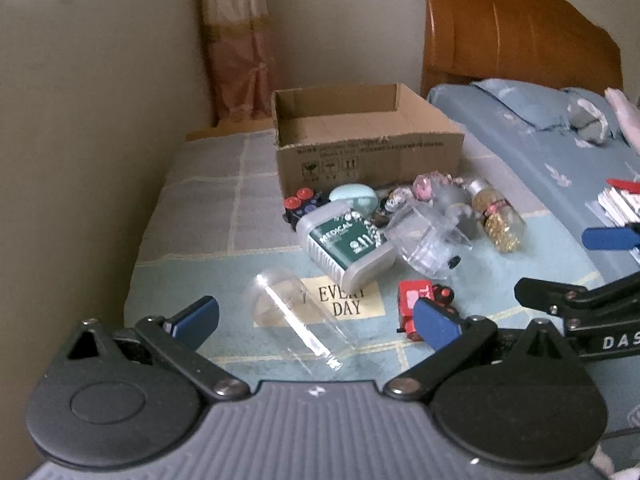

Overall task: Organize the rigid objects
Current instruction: 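Move left tool toward the clear plastic jar while right tool approaches the red toy train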

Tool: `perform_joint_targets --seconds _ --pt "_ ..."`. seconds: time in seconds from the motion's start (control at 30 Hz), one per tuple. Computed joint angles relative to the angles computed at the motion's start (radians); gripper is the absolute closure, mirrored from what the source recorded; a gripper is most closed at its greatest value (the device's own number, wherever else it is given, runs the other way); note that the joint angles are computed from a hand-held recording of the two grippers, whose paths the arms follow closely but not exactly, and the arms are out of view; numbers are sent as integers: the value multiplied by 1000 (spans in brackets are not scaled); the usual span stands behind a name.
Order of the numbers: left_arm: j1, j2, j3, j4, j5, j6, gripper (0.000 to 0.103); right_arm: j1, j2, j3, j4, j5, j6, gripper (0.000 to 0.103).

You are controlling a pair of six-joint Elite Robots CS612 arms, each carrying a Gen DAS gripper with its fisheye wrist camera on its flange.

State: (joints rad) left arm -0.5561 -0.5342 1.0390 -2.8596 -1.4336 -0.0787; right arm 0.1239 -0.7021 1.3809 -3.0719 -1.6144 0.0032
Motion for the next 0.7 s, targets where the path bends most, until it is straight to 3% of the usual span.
perform_joint_targets --seconds 0.37,0.5,0.7 --pt "31 28 -11 -7 -144 116 1 -24 28 -9 21 140 -102 0" --pt "44 38 -18 10 -191 160 1 -26 41 -21 62 160 -140 0" --pt "57 58 -43 56 -208 200 1 -27 64 -57 129 191 -178 0"
